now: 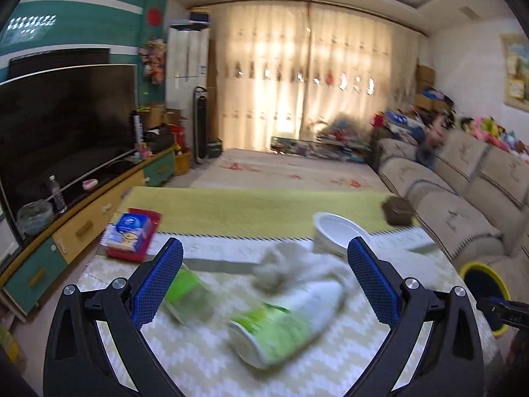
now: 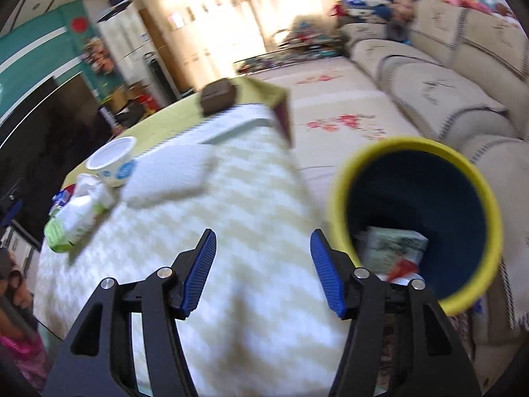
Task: Collect trash
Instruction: 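Reach the right gripper to the brown square lid and close on it, then carry the brown lid with the right gripper over the bin and release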
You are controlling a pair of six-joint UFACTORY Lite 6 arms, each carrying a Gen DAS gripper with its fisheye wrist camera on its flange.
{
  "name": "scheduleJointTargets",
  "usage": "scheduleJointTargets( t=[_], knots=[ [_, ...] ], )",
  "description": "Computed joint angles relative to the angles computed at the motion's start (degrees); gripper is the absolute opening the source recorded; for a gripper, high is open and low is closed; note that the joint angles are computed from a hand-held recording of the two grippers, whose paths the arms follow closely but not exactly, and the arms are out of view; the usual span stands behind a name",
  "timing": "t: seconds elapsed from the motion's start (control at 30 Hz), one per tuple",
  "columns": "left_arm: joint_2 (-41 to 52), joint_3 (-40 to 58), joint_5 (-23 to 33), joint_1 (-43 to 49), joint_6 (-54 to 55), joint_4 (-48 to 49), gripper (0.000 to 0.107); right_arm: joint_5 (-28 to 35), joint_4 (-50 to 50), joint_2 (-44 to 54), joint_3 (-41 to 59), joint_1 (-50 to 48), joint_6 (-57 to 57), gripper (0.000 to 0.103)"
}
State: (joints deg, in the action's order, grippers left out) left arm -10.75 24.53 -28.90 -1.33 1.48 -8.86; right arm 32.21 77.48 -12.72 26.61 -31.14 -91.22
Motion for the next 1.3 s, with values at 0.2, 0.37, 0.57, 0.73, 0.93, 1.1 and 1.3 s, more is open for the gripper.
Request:
scheduleJointTargets(
  t=[0.2, 0.37, 0.57, 0.73, 0.93, 1.1, 1.3],
  knots=[
    [9.92, 3.25, -4.95, 9.8, -16.04, 19.75, 0.098, -10.57, 3.91, 13.77, 15.04, 16.72, 6.09, 0.057],
    [10.21, 2.27, -6.9, 8.54, -16.89, 19.48, 0.098, -16.09, -5.94, 25.85, 32.25, 22.2, 19.55, 0.057],
    [8.3, -0.54, -8.13, 5.23, -14.92, 16.36, 0.098, -17.81, -40.58, 42.51, 56.11, 28.46, 55.53, 0.057],
    [6.32, -1.58, -6.88, 2.99, -14.87, 15.5, 0.098, -9.72, -68.58, 58.21, 79.97, 32.38, 85.51, 0.057],
    [5.45, -2.47, -7.57, 3.07, -17.47, 18.36, 0.098, 2.56, -84.15, 72.93, 104.15, 35.58, 101.23, 0.057],
    [4.08, -3.11, -6.98, 2.46, -18.39, 18.96, 0.098, 2.58, -87.26, 72.8, 103.85, 35.23, 105.31, 0.057],
    [4.07, -3.24, -7.24, 2.11, -18.51, 19.52, 0.098, 1.26, -83.17, 72.13, 101.42, 34.09, 99.16, 0.057]
  ],
)
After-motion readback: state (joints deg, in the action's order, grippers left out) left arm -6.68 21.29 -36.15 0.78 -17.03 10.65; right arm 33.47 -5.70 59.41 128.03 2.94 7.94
